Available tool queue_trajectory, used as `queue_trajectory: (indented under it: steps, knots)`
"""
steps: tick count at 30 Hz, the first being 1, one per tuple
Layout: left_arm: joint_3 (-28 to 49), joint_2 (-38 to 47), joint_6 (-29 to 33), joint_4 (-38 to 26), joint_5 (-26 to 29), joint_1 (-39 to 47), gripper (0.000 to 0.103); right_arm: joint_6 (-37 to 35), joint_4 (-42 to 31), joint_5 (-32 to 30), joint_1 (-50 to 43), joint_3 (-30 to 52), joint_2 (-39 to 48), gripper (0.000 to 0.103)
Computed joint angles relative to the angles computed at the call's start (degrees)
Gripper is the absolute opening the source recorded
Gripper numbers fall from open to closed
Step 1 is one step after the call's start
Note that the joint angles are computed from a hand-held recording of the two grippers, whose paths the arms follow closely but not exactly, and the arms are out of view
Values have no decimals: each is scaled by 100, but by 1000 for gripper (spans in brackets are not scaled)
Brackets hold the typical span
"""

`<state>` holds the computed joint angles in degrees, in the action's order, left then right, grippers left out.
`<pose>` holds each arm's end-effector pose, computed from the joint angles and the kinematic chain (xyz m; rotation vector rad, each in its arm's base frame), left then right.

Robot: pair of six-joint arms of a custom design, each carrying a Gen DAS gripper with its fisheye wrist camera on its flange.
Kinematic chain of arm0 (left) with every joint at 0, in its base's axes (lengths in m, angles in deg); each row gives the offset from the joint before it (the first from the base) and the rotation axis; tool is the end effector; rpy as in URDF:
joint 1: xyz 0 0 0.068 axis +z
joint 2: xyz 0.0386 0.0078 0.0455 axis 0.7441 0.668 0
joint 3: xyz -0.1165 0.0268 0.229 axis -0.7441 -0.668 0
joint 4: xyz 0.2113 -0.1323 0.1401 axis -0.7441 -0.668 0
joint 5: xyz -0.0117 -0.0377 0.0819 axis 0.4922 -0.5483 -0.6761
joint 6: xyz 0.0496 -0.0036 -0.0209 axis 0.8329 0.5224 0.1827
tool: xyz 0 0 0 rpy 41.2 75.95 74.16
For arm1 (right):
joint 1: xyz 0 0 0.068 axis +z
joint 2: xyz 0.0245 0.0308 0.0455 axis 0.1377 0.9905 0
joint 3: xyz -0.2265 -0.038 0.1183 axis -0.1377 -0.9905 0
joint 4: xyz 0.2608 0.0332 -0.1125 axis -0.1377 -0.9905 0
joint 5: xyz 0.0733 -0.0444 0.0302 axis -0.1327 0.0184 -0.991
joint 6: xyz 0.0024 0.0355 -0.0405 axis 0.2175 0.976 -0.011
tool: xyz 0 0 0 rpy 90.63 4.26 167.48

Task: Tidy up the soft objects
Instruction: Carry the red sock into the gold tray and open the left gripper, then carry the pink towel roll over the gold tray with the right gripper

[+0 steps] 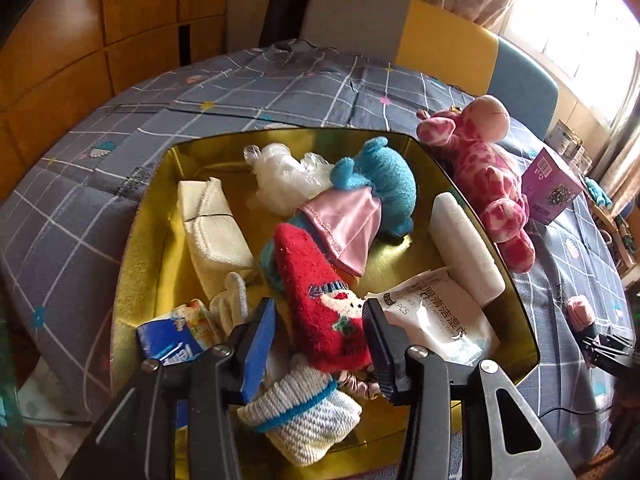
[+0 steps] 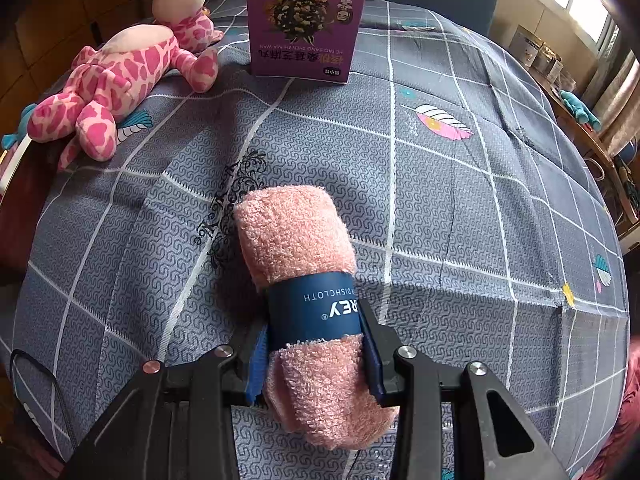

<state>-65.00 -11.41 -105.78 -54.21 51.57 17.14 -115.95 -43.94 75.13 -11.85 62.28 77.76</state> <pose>0.1675 -0.0833 0.1164 -0.5465 2.4266 -0.0230 0.3278 -0.1112 0.0761 -0.4745 2.6657 -0.0528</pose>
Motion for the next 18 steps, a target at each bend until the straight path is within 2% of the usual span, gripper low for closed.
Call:
queue_trajectory:
  steps: [10, 18]
  knots:
    - [164, -817, -740, -1169, -1032, -865, 50, -9, 85, 40, 14, -76, -57, 39]
    - [363, -993, -1494, -2027, -1769, -1603, 53, -14, 237, 91, 34, -224, -158, 38]
